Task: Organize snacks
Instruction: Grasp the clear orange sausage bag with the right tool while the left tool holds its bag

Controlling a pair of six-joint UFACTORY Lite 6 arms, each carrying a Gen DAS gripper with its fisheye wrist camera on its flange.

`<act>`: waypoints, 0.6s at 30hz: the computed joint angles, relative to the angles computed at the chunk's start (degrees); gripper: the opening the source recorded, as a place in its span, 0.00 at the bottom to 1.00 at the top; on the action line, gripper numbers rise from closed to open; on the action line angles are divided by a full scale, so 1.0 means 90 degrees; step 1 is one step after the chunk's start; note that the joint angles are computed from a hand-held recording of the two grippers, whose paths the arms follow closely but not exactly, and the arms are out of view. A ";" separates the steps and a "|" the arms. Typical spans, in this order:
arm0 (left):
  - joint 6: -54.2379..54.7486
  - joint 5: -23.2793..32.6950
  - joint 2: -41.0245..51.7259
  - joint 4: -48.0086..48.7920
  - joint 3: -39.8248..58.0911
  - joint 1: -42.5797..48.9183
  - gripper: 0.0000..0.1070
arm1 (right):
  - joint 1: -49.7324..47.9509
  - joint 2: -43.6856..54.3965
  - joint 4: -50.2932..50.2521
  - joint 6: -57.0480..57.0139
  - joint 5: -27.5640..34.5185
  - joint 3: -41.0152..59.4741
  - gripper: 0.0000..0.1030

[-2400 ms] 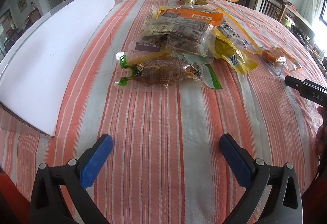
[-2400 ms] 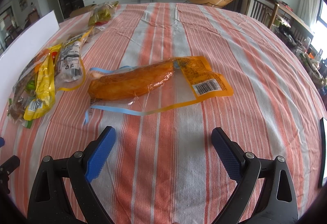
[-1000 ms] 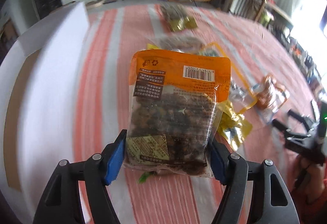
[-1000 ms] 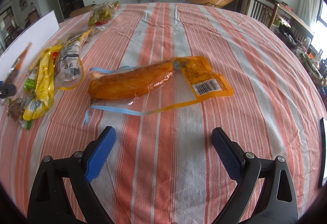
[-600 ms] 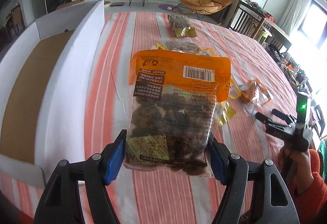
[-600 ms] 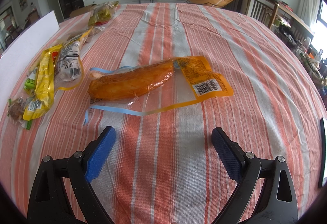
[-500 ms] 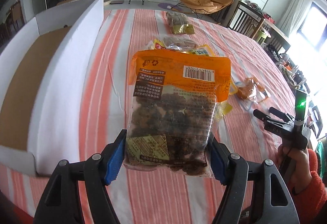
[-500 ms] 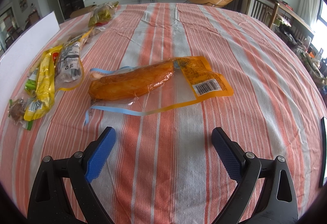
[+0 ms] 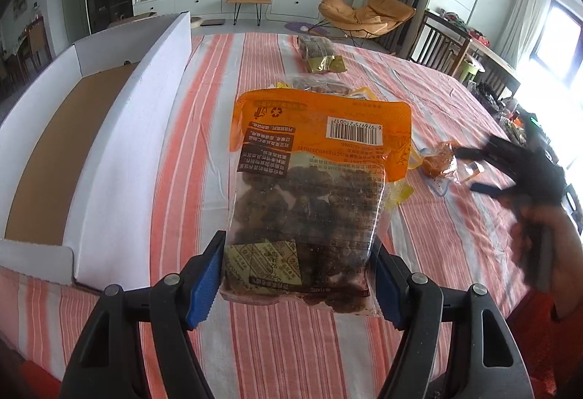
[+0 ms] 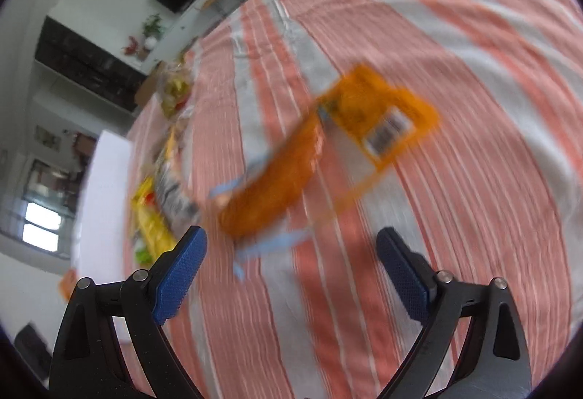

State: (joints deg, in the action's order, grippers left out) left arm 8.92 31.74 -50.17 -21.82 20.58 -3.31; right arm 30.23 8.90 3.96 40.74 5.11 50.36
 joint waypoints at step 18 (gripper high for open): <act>0.0966 0.0015 -0.0167 -0.1037 -0.0093 0.0706 0.67 | 0.0501 0.4435 -0.2366 0.1472 0.3498 0.6069 0.95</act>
